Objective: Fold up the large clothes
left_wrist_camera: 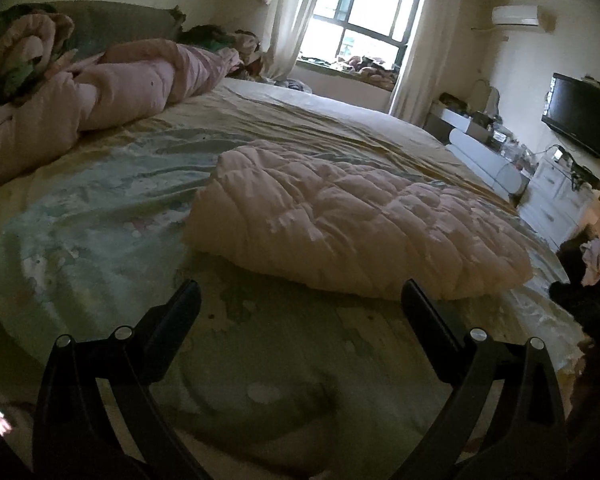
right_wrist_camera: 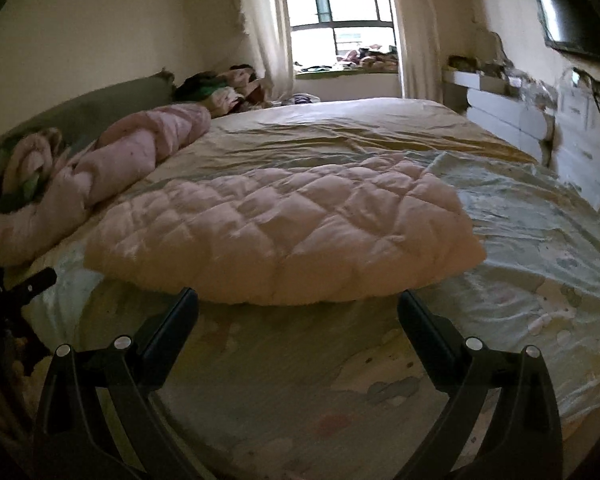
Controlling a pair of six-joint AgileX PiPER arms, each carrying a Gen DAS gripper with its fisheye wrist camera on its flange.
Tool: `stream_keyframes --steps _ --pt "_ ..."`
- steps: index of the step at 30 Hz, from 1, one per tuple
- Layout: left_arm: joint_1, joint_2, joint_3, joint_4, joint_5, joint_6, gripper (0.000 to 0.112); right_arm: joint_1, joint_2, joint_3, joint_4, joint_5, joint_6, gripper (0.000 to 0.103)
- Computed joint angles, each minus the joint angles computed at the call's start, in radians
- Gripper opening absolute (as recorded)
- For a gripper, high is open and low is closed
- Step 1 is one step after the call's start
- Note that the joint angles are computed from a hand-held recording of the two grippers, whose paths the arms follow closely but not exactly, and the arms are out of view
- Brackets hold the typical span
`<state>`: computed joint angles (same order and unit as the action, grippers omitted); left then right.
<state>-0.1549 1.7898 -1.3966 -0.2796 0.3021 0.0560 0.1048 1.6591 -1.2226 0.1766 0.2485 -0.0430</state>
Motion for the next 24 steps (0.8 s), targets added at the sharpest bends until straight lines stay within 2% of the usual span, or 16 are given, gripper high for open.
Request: stream_keyframes --steps 5,10,13,15,19,24 --pt "0.013 -0.027 0.048 -0.107 -0.026 0.098 0.094 0.076 -0.002 0.028 -0.195 -0.011 0.191 0.099" --pt "0.020 -0.032 0.060 -0.119 -0.030 0.106 0.094 0.124 0.018 0.029 -0.286 -0.012 0.260 0.099" --pt "0.024 -0.034 0.065 -0.127 -0.028 0.113 0.094 0.130 0.039 0.004 -0.215 0.016 0.203 0.099" --pt "0.023 -0.038 0.071 -0.095 -0.034 0.084 0.094 0.134 0.047 -0.006 -0.205 0.024 0.196 0.099" --pt "0.028 -0.041 0.073 -0.128 -0.028 0.107 0.094 0.145 0.059 -0.023 -0.210 0.035 0.200 0.099" --pt "0.022 -0.044 0.076 -0.072 -0.027 0.057 0.094 0.146 0.062 -0.025 -0.212 0.036 0.206 0.099"
